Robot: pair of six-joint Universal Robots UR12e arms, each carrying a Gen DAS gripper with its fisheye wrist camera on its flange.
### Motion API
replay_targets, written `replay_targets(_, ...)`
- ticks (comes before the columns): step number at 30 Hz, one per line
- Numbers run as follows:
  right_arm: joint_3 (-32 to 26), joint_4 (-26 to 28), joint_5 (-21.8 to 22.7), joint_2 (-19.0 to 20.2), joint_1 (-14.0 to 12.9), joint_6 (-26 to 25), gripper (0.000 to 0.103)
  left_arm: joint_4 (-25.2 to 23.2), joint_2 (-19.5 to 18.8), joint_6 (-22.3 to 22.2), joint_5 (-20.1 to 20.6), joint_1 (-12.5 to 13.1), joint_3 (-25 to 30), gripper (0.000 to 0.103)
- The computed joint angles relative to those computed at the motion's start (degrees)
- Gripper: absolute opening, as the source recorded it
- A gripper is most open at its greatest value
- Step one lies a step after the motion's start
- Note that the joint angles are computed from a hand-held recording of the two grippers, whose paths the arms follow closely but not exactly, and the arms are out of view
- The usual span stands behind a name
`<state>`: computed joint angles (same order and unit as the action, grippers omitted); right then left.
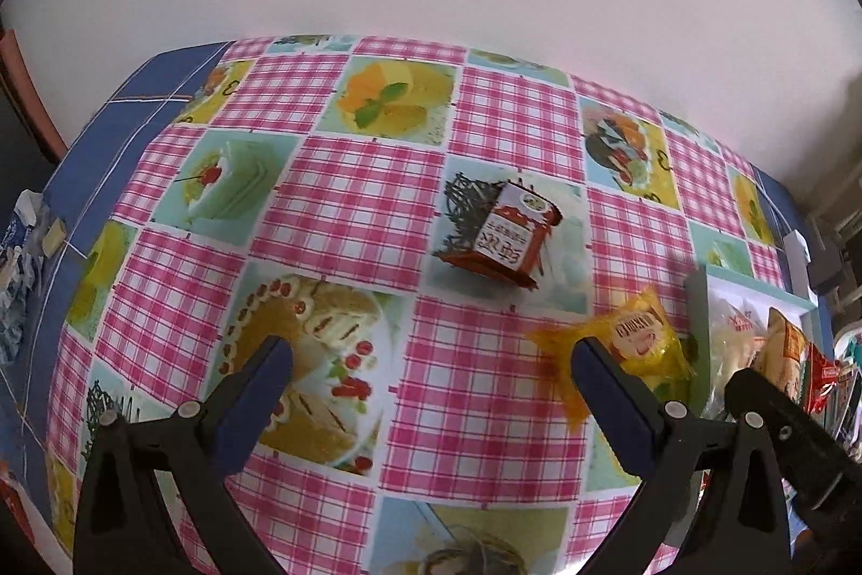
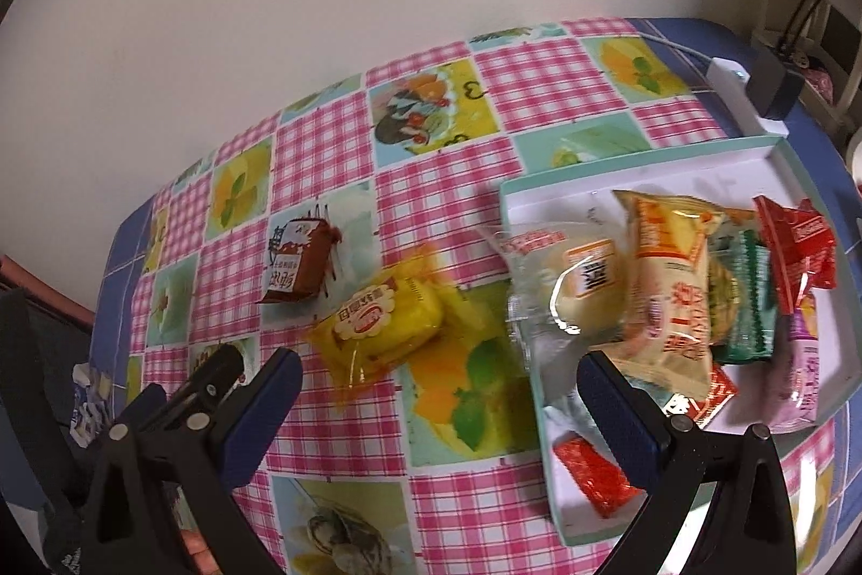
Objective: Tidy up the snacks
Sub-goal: 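Move both tools back over the remaining snacks on the tablecloth, then grasp the yellow bread bag with the right tool while the left tool grasps the red-white biscuit packet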
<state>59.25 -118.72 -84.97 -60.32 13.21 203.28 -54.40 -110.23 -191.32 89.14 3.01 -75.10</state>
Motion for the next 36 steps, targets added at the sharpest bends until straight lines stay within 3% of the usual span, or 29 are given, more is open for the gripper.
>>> replay_targets(7, -1.13, 0.29, 0.18, 1.10, 0.09, -0.11, 0.103, -0.58, -0.78, -1.77, -0.03, 0.90, 0.66, 0.103)
replay_targets(15, -1.72, -1.56, 4.05, 2.09, -0.40, 1.64, 0.103, 1.53, -0.94, -4.53, -1.78, 2.04, 0.19, 0.103)
replay_targets(30, -2.65, -0.14, 4.95, 3.64, 0.18, 5.93, 0.102, 3.85, -1.44, -3.91, -1.22, 2.47, 0.43, 0.103)
replay_targets(36, -3.56, 0.37, 4.10, 4.63, 0.69, 7.66, 0.096, 4.09, -1.99, -3.79, -1.64, 2.76, 0.73, 0.103)
